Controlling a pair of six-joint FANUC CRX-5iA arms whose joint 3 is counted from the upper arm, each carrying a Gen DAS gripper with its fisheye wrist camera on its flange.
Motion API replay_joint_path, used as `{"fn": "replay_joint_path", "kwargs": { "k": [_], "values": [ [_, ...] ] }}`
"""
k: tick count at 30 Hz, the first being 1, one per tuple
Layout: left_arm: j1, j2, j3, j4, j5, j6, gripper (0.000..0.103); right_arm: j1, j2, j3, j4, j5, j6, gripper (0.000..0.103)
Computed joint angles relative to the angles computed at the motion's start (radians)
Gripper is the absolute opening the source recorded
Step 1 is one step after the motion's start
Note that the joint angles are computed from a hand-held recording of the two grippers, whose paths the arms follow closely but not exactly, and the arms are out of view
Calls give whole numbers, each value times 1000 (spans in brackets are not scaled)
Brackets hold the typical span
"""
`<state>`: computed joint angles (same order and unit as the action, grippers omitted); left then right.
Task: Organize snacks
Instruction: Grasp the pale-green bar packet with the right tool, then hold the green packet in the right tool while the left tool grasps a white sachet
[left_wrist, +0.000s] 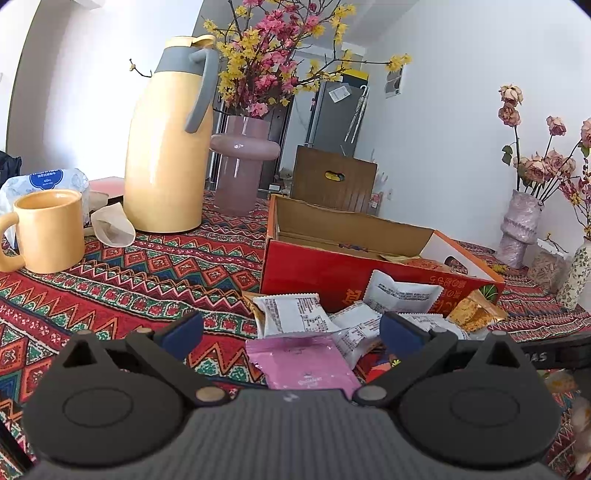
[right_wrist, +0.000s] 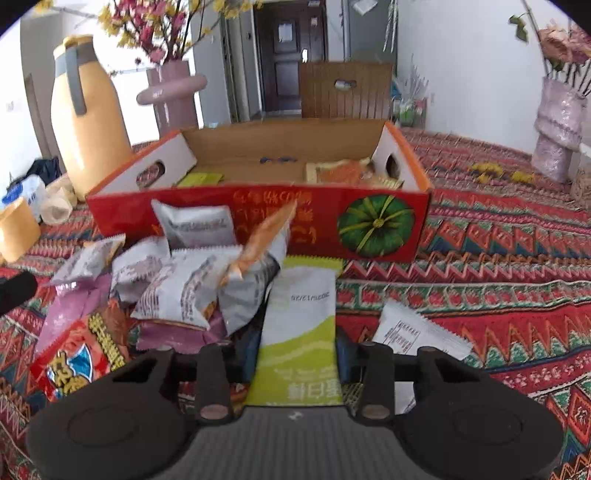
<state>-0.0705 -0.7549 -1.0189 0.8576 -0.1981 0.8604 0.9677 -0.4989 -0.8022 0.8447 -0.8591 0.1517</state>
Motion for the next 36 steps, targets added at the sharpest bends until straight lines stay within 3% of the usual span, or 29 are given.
{"fn": "replay_joint_path", "kwargs": {
  "k": [10,16,21,24,28,36],
  "values": [
    [18,3,15,-60,-24,44,103,31,-163,-144,283,-35,-262,37],
    [43,11,53,-196,-58,155,103,-43,-223,-224,426,17,-381,37],
    [58,15,86,-306,-85,247,103,-155,-249,-291,515,120,-474,37],
    [78,43,145,-361,-175,271,103,-228,-258,-316,543,200,-505,37],
    [48,84,250,-531,-228,373,103,-300,-263,-338,623,281,-562,37],
    [-26,265,468,-779,-351,602,96,-327,-262,-350,648,303,-607,38]
  ]
}}
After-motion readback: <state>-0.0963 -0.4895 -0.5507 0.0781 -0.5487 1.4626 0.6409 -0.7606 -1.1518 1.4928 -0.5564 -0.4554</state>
